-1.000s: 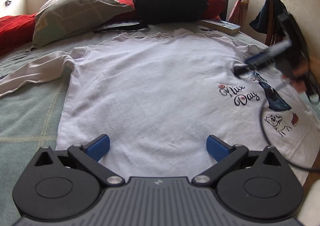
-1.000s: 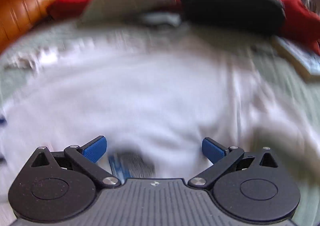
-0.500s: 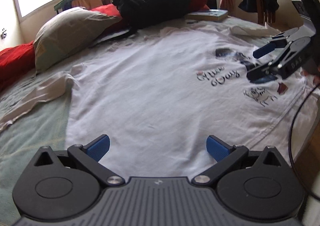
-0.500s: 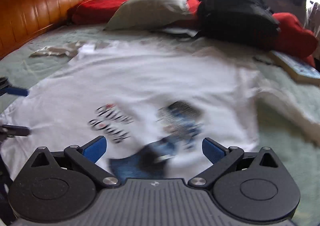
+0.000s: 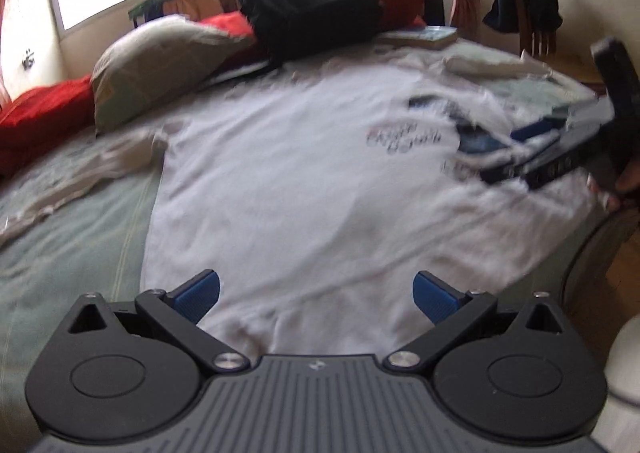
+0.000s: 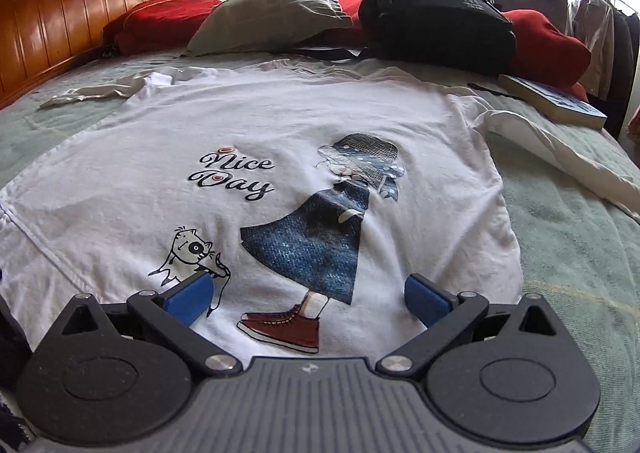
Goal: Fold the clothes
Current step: 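Move the open right tool across the printed shirt front toward a sleeve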
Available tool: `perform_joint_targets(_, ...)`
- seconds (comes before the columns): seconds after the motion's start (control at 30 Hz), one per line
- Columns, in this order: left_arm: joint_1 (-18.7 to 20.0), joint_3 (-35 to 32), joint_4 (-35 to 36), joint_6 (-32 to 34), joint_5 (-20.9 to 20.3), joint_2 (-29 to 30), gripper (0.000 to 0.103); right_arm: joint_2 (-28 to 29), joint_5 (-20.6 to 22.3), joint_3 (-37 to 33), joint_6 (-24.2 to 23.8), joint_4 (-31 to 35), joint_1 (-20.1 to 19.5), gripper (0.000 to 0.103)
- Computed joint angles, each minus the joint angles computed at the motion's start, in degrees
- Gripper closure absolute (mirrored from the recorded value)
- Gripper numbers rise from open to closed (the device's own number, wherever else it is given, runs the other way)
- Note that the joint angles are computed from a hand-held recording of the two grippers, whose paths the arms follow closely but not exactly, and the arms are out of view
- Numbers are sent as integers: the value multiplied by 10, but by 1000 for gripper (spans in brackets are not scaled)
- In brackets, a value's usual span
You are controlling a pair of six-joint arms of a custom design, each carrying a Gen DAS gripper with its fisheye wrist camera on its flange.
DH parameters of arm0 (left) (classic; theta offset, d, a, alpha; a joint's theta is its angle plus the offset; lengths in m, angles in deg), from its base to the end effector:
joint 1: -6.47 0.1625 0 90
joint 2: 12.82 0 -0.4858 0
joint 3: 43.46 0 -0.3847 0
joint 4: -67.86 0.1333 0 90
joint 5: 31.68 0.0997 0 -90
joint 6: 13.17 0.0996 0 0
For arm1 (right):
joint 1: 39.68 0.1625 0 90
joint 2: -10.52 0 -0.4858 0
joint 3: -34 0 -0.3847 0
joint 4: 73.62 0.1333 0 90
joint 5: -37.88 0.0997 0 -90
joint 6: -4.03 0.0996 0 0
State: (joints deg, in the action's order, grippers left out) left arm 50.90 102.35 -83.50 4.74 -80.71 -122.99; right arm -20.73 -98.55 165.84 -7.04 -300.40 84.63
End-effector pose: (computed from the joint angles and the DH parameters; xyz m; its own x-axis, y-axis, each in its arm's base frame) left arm -0.0521 -0.3292 0.3699 -0.4985 0.5175 -0.6955 0.8372 0.4956 -0.2313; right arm 0.3130 -0.3501 0.0398 -0.7080 -0.1625 0.6872 -0.6021 0.6475 -0.4672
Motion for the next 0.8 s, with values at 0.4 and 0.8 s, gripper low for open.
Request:
perform_joint_targets(0.4,26,22,-13,-58,-6,15,1,37,15,14,-41,-115,-2,0)
perform_joint_targets(0.8,41,-40,-175,-27,-34,200,1,23,2,33,-41,-126,-3,0)
